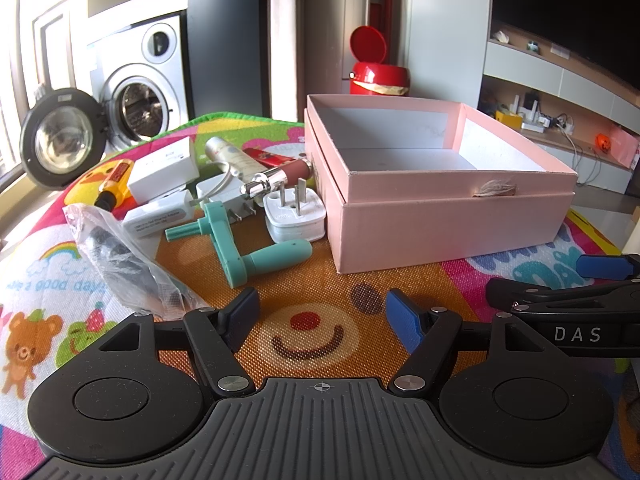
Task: Organize rigid objects
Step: 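Grasp the clear cable bag with the left tool while the right tool reaches the white hub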
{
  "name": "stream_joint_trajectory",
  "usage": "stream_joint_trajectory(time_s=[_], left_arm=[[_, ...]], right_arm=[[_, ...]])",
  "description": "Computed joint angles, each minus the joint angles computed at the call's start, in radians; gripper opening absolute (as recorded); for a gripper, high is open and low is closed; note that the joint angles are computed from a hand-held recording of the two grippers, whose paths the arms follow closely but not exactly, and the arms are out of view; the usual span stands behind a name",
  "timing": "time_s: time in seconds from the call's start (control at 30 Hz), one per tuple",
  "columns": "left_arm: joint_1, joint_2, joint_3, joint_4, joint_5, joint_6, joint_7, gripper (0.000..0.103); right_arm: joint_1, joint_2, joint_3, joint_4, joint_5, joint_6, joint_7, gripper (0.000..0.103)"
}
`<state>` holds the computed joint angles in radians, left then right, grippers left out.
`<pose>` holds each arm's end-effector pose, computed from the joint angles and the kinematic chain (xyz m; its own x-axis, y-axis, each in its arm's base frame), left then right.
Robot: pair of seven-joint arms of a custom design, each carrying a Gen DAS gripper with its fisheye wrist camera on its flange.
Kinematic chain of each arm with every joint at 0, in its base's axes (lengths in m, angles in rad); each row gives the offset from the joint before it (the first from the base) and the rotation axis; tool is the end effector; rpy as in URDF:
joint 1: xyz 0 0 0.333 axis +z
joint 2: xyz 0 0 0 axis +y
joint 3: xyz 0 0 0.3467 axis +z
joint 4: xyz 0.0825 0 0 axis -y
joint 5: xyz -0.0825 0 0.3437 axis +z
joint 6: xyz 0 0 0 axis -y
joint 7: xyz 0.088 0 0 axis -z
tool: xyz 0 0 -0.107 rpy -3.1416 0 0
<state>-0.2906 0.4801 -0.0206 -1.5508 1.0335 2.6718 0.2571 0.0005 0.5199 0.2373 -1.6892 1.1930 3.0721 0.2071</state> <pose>0.6651 -0.2378 0.4777 0.2033 -0.9790 0.0137 -0.5923 -0.1341 -0.7945 0.6792 0.0568 0.4099 0.3542 -0.9350 -0.0184 -0.5605 -0.1965 -0.8045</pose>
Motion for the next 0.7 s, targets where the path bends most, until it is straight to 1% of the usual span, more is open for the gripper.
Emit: stream_joint_trajectory(time_s=[0.13,0.2,0.23,0.27,0.33,0.37,0.4,0.43,0.47,0.53,0.57,0.6,0.63,0.67,0.7], left_arm=[[-0.002,-0.001,0.001,-0.001,0.001,0.002,-0.005,0.076],[0.002,-0.009,0.004,-0.017,0.009,0.019,-0.019,0.074],[0.005,-0.014,0.004,-0.021,0.011,0.029,-0.025,0.073],[0.009,-0.023,0.004,-0.034,0.014,0.046,-0.037,0.072],[0.025,-0.056,0.012,-0.091,0.042,0.128,-0.089,0.069],[0.031,-0.074,0.013,-0.118,0.052,0.153,-0.104,0.068],[0.035,-0.1,0.015,-0.152,0.069,0.172,-0.12,0.068],[0.035,-0.125,0.019,-0.18,0.089,0.173,-0.137,0.068],[0.029,-0.153,0.029,-0.205,0.13,0.164,-0.18,0.068],[0.026,-0.208,0.046,-0.245,0.23,0.132,-0.305,0.068],[0.036,-0.229,0.049,-0.26,0.258,0.121,-0.364,0.068],[0.055,-0.244,0.047,-0.268,0.258,0.119,-0.411,0.068],[0.081,-0.249,0.044,-0.27,0.246,0.133,-0.442,0.067],[0.109,-0.243,0.039,-0.265,0.227,0.155,-0.455,0.067],[0.139,-0.233,0.023,-0.257,0.178,0.167,-0.421,0.067]], right_arm=[[0.001,-0.009,-0.003,-0.007,-0.004,-0.003,0.008,0.103],[0.0,-0.008,-0.001,-0.007,-0.001,-0.007,0.008,0.103],[0.002,-0.011,-0.009,-0.009,-0.013,-0.019,0.016,0.103],[0.013,-0.012,-0.031,-0.008,-0.046,-0.04,0.043,0.103],[0.038,-0.021,-0.095,-0.004,-0.157,-0.13,0.142,0.103],[0.04,-0.025,-0.111,-0.001,-0.194,-0.165,0.174,0.103],[0.039,-0.027,-0.115,-0.002,-0.217,-0.178,0.181,0.103],[0.039,-0.03,-0.119,-0.004,-0.239,-0.187,0.185,0.103],[0.04,-0.031,-0.123,-0.003,-0.255,-0.198,0.2,0.103],[0.044,-0.032,-0.129,-0.004,-0.283,-0.201,0.22,0.103],[0.045,-0.031,-0.13,-0.002,-0.296,-0.2,0.227,0.103],[0.045,-0.03,-0.129,-0.002,-0.303,-0.199,0.23,0.103],[0.041,-0.03,-0.125,-0.002,-0.307,-0.199,0.23,0.103],[0.043,-0.021,-0.129,0.015,-0.322,-0.208,0.241,0.103],[0.038,-0.019,-0.123,0.017,-0.323,-0.21,0.239,0.103]])
